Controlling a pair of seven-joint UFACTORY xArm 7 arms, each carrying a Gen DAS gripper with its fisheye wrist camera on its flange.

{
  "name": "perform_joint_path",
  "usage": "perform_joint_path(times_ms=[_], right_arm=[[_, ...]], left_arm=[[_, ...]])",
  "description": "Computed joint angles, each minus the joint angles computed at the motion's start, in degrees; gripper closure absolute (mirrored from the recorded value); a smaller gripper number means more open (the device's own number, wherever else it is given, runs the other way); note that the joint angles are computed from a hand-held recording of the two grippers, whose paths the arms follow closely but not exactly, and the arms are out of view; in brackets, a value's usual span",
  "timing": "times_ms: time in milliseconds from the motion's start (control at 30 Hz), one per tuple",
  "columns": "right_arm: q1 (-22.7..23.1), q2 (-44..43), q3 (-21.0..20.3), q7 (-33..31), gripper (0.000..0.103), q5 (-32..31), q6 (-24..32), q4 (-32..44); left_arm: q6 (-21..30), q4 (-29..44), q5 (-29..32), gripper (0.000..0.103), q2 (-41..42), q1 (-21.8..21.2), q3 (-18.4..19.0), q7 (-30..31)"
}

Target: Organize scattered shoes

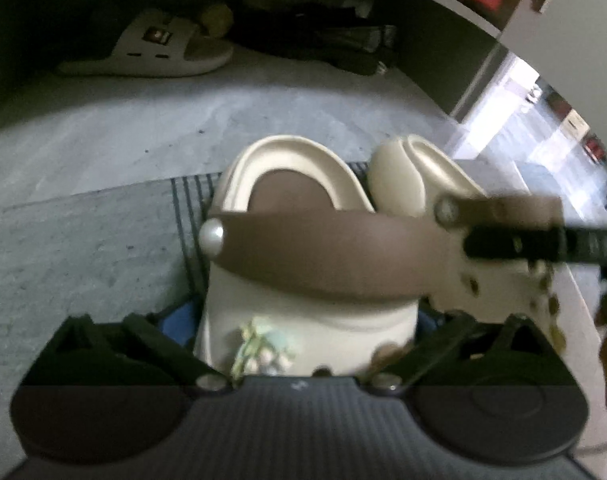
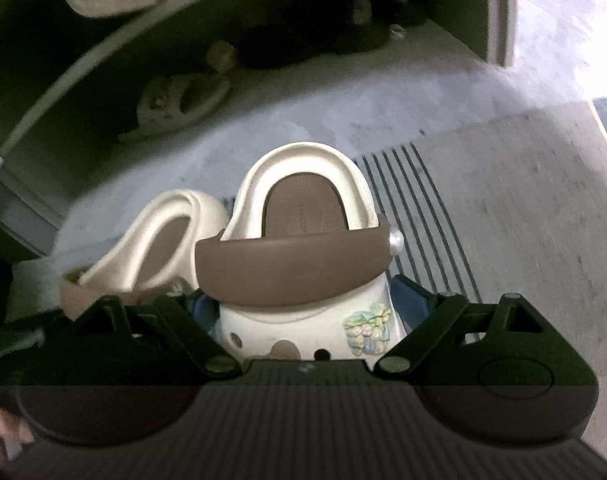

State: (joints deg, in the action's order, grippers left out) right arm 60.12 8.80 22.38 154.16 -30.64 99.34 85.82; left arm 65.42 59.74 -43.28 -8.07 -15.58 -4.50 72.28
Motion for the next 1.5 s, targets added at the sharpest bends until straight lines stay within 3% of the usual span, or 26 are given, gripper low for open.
perform_joint_path(times_ms=[167,367,467,633,800,933,1133,1300,1500], right_arm=[[0.86,1.72,-0.72,-2.9,0.013,-3.72,2.24,3.1],[0.0,1.89,-2.63,-8.94,0.013,-11.48,1.05,4.53],[-1.39,1.69,-3.69,-13.11,0.013,-17.02,-1.75,5.12],[-3.77,2.82,-6.12,-24.67,0.013,-27.52,-4.87,9.29],[-6.79,6.25,-9.95,-40.1,0.013,-35.08,-8.53,16.81],[-8.73,10.49,-14.04,-49.38,0.013,-34.83,-10.79,24.69],[-9.86,19.83,-19.44,-61.49,0.013,-30.47,-10.33,38.75],[-10.79,22.09,-23.13,-64.94,0.015,-26.46,-11.07,42.09],[-10.44,23.75,-26.52,-66.9,0.014,-21.56,-11.28,46.26]], left_arm=[[-5.48,0.44,-6.83,0.007,0.01,1.17,1.96,5.0],[-8.17,7.93,-10.92,0.007,2.81,5.31,3.88,3.22],[-6.8,11.73,-10.35,0.006,3.55,7.0,4.11,0.52],[-6.49,18.93,-11.27,0.006,6.05,8.29,3.4,-2.92],[-11.14,28.04,-12.88,0.005,10.93,8.04,0.74,-6.74],[-15.21,38.05,-5.16,0.005,17.63,6.6,-1.75,-16.62],[-19.39,46.88,6.37,0.006,25.43,4.9,-4.32,-27.36],[-16.98,54.43,15.25,0.005,31.29,2.83,-5.22,-37.61],[-16.89,57.51,19.47,0.006,33.41,2.4,-6.76,-41.34]])
